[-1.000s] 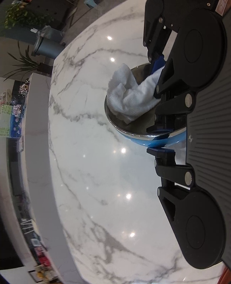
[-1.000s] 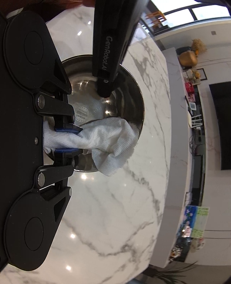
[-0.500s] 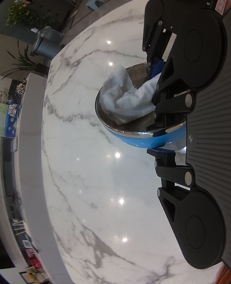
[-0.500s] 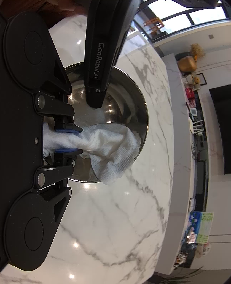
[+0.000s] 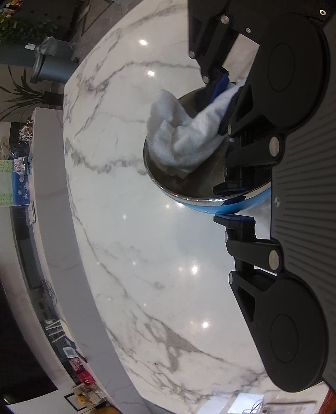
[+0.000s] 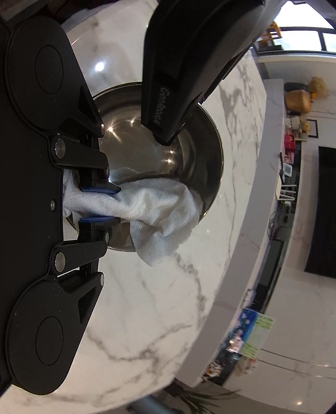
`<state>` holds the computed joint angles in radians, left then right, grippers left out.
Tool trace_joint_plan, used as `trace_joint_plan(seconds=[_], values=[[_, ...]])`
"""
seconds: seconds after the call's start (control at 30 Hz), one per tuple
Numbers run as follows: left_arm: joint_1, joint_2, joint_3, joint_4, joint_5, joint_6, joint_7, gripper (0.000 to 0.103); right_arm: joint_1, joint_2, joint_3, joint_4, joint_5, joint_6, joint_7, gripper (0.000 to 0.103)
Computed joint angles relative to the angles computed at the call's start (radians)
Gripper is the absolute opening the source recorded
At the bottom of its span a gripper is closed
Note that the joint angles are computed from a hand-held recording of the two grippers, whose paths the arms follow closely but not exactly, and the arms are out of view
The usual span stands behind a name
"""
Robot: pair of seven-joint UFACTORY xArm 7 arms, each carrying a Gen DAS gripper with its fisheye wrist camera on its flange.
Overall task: Clean bowl
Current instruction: 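Rotate the bowl with the left tool while the right tool wipes inside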
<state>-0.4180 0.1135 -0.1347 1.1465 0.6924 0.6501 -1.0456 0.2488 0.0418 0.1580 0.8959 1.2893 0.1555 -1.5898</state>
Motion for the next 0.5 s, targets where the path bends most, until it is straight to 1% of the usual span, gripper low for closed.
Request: trace_joint_plan(seconds=[0.2, 0.33, 0.43, 0.5], values=[[0.029, -0.02, 0.007, -0.043, -0.069, -0.106, -0.008, 0.019, -0.026, 0.007, -0.02, 0.017, -0.083, 0.095, 0.153, 0.014], [0.038, -0.02, 0.005, -0.056, -0.11, -0.129, 0.005, 0.019, -0.039, 0.011, -0.022, 0.026, -0.104, 0.137, 0.204, 0.014], [0.042, -0.017, 0.005, -0.068, -0.145, -0.153, 0.019, 0.019, -0.055, 0.014, -0.031, 0.038, -0.127, 0.198, 0.265, 0.015], [0.039, -0.016, 0.007, -0.067, -0.137, -0.154, 0.013, 0.019, -0.066, 0.015, -0.036, 0.044, -0.133, 0.242, 0.296, 0.015]])
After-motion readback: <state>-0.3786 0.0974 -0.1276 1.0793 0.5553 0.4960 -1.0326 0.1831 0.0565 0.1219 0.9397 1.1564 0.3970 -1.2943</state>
